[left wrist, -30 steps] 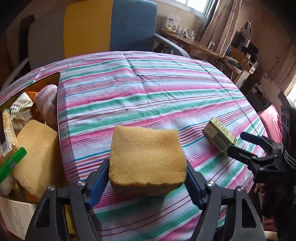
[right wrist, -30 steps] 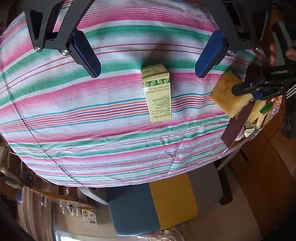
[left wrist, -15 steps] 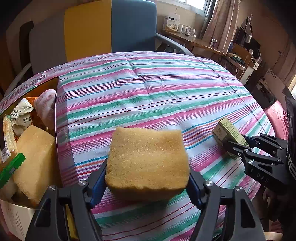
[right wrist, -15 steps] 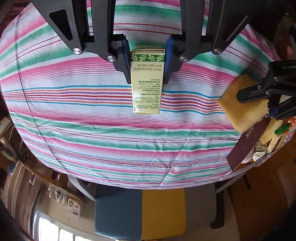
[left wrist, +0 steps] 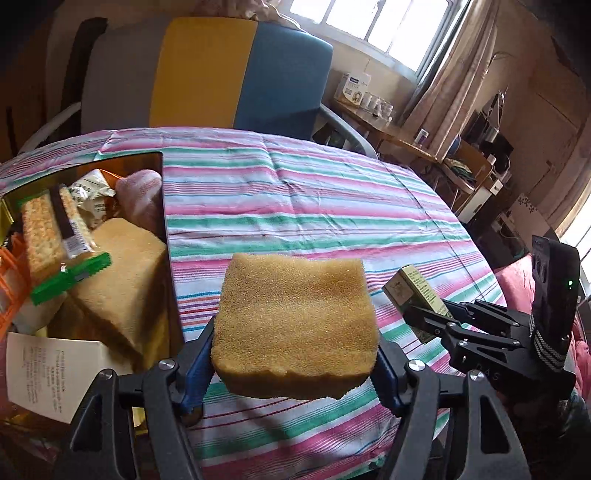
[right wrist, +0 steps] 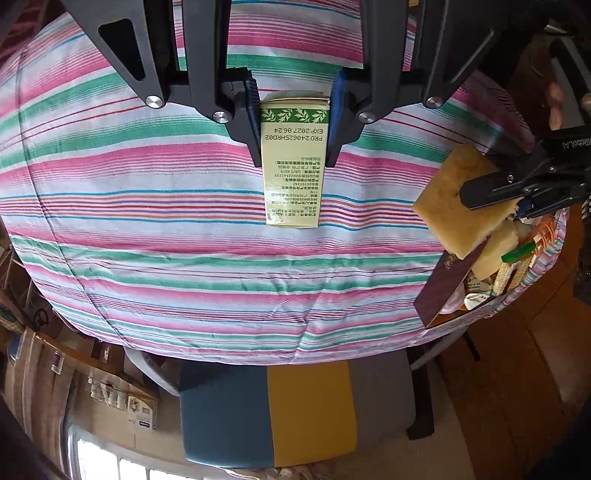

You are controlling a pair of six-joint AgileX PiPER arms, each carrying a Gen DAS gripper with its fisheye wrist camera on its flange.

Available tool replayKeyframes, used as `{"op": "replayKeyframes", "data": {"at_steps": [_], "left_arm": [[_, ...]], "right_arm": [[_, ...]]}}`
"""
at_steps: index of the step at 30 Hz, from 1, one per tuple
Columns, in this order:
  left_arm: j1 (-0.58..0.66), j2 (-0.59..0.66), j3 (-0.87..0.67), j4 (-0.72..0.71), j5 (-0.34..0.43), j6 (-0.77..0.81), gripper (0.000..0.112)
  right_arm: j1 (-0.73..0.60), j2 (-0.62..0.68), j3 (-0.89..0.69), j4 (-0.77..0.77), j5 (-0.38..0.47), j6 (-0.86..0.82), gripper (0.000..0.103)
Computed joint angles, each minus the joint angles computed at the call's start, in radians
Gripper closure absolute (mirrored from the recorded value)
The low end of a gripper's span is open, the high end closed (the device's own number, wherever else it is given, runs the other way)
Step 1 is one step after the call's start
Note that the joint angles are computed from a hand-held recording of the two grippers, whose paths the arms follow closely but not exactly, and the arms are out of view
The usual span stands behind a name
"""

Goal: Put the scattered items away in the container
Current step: 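Carry the sponge and medicine box into the gold tray and release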

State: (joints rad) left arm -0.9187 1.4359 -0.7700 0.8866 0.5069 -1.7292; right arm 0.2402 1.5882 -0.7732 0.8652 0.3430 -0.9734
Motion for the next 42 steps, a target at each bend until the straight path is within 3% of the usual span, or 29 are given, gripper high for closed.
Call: {"op": "replayKeyframes", "data": {"at_steps": [7, 12, 17, 21, 24, 27, 31, 33, 36, 37, 38, 42], "left_arm": [[0.036, -0.225, 0.099, 0.030, 0.149, -0.026, 0.039], [0.215, -0.369, 0.151, -0.036, 0.184, 0.128, 0.039], [0.556, -0.434, 0.182, -0.237, 0.089, 0.490, 0.039], [0.829, -0.397, 0.192, -0.482, -0.025, 0.851, 0.039], [0.967, -0.358, 0.202, -0.667, -0.092, 1.090, 0.038], [1.048, -0.306, 0.203, -0.834, -0.158, 1.298, 0.036], [1.108, -0.276, 0.197, -0.977, -0.179, 1.442, 0.033], [1.114, -0.296, 0.211, -0.978, -0.186, 1.434, 0.033], [1.134, -0.331, 0.232, -1.026, -0.193, 1.469, 0.031], [1.143, -0.339, 0.237, -1.056, -0.197, 1.498, 0.031], [1.146, -0.344, 0.238, -1.070, -0.198, 1.513, 0.031], [1.120, -0.347, 0.214, -1.056, -0.176, 1.504, 0.031]], "right_arm": [[0.159, 0.016, -0.131, -0.058, 0.060, 0.109, 0.073], [0.301, 0.113, -0.335, -0.142, 0.117, 0.254, 0.073], [0.420, 0.274, -0.621, -0.245, 0.196, 0.427, 0.073], [0.497, 0.431, -0.890, -0.323, 0.294, 0.555, 0.073], [0.546, 0.564, -1.112, -0.413, 0.373, 0.671, 0.073], [0.572, 0.690, -1.323, -0.480, 0.460, 0.768, 0.073], [0.586, 0.845, -1.597, -0.524, 0.591, 0.856, 0.071], [0.587, 0.926, -1.750, -0.529, 0.671, 0.891, 0.071], [0.575, 0.931, -1.756, -0.486, 0.689, 0.879, 0.067], [0.570, 0.924, -1.739, -0.469, 0.685, 0.876, 0.060], [0.567, 0.901, -1.693, -0.450, 0.663, 0.860, 0.053], [0.569, 0.805, -1.515, -0.422, 0.573, 0.806, 0.052]]}}
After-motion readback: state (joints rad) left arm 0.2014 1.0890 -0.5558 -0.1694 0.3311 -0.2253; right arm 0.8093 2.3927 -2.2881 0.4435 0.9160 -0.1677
